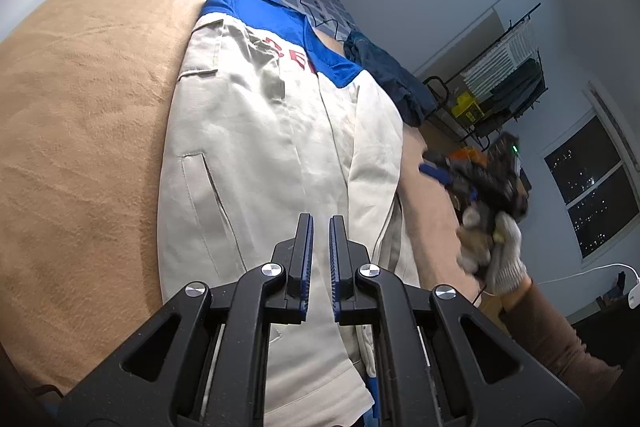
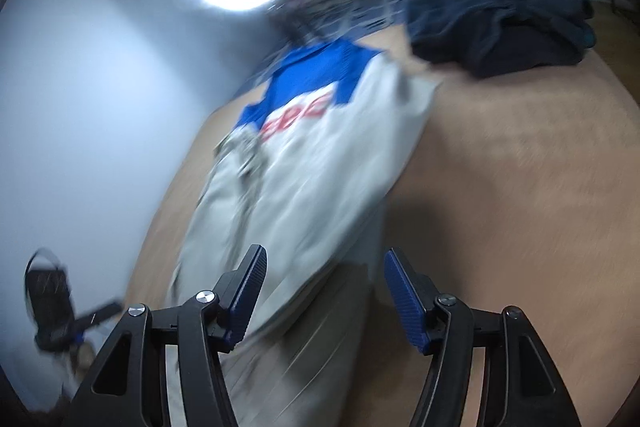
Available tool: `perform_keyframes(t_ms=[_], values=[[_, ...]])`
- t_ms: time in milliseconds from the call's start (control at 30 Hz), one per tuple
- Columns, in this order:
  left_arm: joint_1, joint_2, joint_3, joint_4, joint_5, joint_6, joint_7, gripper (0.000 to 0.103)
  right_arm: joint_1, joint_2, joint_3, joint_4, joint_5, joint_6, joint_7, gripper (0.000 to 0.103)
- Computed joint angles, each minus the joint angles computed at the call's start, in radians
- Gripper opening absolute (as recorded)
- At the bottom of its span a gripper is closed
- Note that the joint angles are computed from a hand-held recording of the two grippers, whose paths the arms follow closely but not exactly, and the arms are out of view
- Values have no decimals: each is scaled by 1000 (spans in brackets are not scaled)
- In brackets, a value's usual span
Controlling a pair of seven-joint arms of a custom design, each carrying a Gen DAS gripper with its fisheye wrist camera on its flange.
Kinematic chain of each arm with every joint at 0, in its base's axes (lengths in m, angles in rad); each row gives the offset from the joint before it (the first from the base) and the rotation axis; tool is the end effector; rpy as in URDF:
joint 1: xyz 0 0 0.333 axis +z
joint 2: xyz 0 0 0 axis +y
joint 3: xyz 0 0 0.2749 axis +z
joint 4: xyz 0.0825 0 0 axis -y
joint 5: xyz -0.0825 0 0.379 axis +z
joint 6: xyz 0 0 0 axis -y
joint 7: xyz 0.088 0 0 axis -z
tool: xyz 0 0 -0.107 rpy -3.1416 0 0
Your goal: Fold large clothes
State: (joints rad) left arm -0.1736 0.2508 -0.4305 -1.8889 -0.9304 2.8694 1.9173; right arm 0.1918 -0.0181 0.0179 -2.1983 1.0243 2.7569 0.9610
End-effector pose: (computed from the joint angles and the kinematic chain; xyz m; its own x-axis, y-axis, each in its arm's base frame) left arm 0.5567 -0.3100 0.4130 -0.2509 -0.7538 0.6073 -0.8535 -0.1237 -0.5062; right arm 0.5514 0.0812 0.4021 0.1178 -0.8743 -0.4708 -0.8149 0.1858 -0.5490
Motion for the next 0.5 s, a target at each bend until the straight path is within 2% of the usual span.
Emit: perform_keyframes(t_ms=[167,267,433,500], values=[[-12,6,16,-4,85,-2,-62,4,-45,144,1,145,90,-2,-17,65],[-3,13,10,0,96,-12,-81,4,-87,235,25,242,170,-17,-40,65],[2,19,7,-1,127,-15,-104,4,-137,348,65,364,212,-13,-15,65],[7,22,3,0,132,-18,-109,4,-160,389,90,409,255,-17,-26,61]])
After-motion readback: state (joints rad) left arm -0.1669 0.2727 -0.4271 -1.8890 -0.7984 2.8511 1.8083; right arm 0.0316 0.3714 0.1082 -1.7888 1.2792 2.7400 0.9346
